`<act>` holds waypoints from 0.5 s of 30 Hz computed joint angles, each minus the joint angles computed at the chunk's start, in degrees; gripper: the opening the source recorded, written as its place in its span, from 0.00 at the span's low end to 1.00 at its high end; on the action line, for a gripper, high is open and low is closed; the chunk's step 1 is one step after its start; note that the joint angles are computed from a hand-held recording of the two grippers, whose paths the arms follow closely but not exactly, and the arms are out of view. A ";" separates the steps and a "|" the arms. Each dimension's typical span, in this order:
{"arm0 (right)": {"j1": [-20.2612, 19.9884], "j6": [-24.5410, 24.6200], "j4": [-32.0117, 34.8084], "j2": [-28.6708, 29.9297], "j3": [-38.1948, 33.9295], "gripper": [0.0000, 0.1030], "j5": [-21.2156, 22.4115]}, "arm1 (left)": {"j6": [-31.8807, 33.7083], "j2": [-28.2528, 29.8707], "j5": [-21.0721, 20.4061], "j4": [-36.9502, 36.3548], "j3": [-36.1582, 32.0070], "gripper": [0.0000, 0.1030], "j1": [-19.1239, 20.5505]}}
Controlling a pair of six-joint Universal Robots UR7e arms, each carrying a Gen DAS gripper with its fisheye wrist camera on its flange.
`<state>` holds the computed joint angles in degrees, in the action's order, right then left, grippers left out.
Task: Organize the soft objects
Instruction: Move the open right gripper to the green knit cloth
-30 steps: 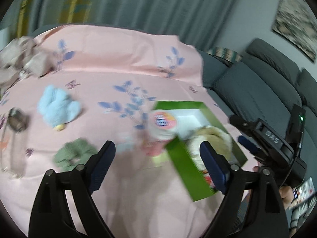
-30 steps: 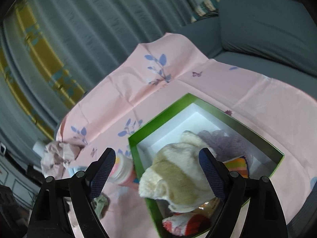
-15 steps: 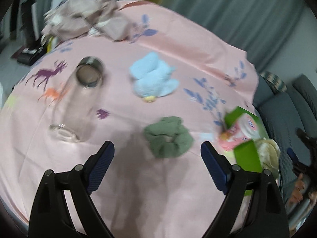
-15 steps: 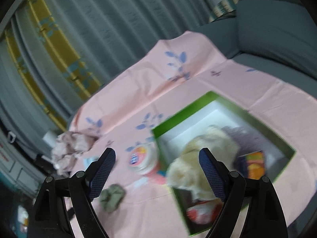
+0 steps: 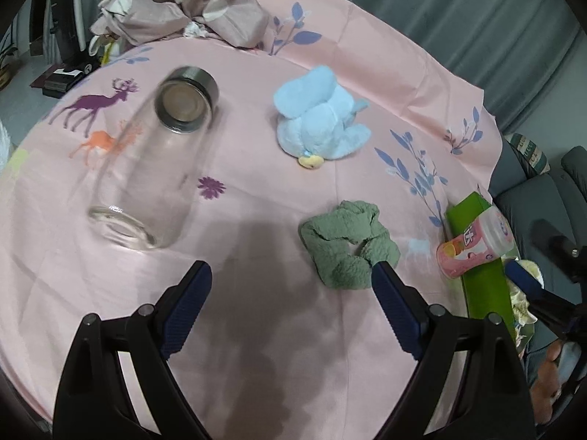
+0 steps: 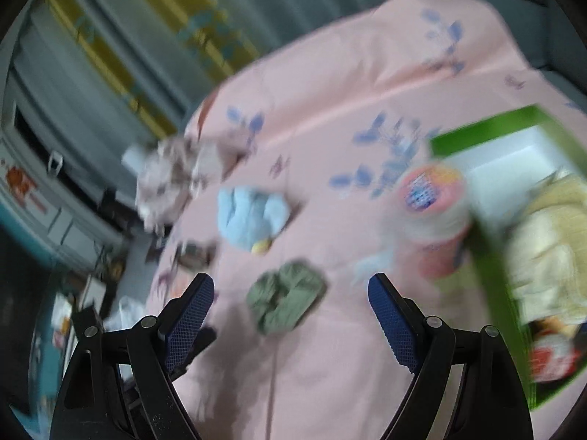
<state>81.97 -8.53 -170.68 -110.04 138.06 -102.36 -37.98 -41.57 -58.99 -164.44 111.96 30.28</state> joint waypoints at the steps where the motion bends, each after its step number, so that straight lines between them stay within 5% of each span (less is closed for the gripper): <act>1: 0.28 0.34 1.14 1.75 -0.59 0.84 -0.46 | -0.06 0.40 -0.78 1.02 -0.51 0.85 0.27; 9: 1.40 -0.62 3.56 11.73 -4.78 0.84 -5.03 | 3.40 3.99 -5.91 -2.19 -2.98 0.79 1.52; 15: 0.91 -3.04 6.41 18.09 -8.75 0.84 -6.40 | 2.43 5.79 -6.49 0.36 -5.10 0.64 2.83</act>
<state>82.88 -11.56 -164.27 -91.96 129.31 -108.75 -35.55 -35.78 -65.48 -164.08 106.86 33.11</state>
